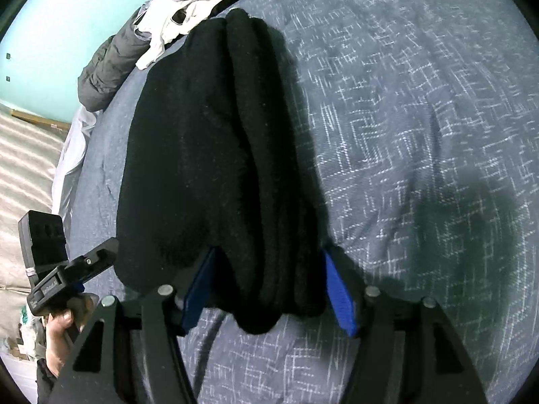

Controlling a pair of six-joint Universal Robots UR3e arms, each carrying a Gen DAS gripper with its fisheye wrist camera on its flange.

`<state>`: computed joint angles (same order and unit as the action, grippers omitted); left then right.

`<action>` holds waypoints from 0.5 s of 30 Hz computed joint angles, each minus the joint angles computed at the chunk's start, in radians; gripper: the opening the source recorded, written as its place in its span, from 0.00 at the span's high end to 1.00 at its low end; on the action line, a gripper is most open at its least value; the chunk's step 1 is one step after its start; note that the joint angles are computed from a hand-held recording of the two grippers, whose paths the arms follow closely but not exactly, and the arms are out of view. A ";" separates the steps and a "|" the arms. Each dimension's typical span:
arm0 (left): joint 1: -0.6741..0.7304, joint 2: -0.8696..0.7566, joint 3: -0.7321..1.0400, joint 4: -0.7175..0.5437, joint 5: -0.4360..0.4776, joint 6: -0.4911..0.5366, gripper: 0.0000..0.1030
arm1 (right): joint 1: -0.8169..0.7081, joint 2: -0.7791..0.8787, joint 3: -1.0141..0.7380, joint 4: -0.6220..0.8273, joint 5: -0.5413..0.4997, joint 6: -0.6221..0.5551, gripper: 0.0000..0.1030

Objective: Fold clothes
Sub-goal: 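Grasp the sweatshirt's folded end with the right tool while the left tool grasps it too, then lift the black sweatshirt with both tools and carry it toward the headboard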

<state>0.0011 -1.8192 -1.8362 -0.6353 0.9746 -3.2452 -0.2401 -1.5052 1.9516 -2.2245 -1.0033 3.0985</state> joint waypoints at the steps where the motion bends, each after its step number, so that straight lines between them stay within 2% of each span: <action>1: -0.006 -0.003 -0.005 0.017 0.007 0.002 0.33 | 0.013 0.004 -0.005 -0.008 -0.015 -0.002 0.38; 5: 0.025 -0.023 -0.013 0.018 -0.055 0.025 0.33 | 0.055 0.036 -0.043 -0.022 -0.067 -0.016 0.40; 10: 0.045 -0.079 -0.001 0.026 -0.121 0.014 0.27 | 0.028 0.045 -0.036 -0.019 -0.029 -0.031 0.40; 15: 0.009 -0.086 0.027 0.040 -0.082 0.025 0.31 | 0.023 0.048 -0.041 -0.012 -0.030 -0.052 0.41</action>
